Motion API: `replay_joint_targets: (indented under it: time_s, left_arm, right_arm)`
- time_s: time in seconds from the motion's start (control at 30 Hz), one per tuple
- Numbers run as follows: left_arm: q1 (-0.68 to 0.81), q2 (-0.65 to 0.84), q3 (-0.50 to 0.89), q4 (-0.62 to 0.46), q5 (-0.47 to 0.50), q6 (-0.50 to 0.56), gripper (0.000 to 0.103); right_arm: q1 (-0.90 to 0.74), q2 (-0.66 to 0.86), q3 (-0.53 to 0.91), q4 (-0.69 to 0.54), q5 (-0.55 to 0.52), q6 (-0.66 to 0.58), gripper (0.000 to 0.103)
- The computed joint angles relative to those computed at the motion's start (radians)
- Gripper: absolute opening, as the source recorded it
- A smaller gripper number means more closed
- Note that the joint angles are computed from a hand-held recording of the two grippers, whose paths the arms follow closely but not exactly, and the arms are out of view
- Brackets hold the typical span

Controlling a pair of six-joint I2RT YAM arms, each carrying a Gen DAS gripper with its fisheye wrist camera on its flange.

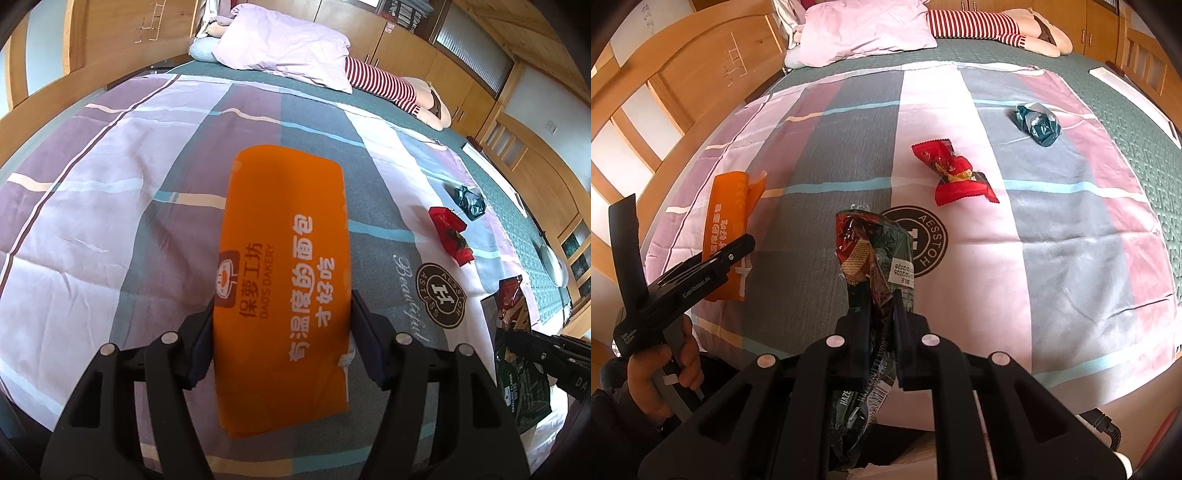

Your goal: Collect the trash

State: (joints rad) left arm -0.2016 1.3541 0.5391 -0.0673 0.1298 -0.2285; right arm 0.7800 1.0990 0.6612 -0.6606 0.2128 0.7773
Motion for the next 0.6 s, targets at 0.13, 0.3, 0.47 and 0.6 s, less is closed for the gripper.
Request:
replay_joint_targets:
  time_s: [0.13, 0.3, 0.47, 0.6]
  left_arm:
    - [0.013, 0.0, -0.001, -0.001, 0.015, -0.004, 0.066]
    - [0.015, -0.009, -0.006, -0.002, 0.019, 0.0, 0.066]
    - [0.023, -0.011, -0.009, -0.001, 0.029, 0.001, 0.066]
    - [0.039, -0.084, -0.051, 0.027, 0.066, -0.002, 0.066]
  right_arm:
    - [0.011, 0.015, 0.01, 0.006, 0.003, 0.007, 0.011]
    - [0.02, 0.023, 0.023, 0.006, 0.01, 0.006, 0.011]
    - [0.025, -0.019, 0.03, -0.003, 0.028, 0.001, 0.011]
    - [0.028, -0.123, 0.035, -0.02, 0.029, -0.018, 0.011]
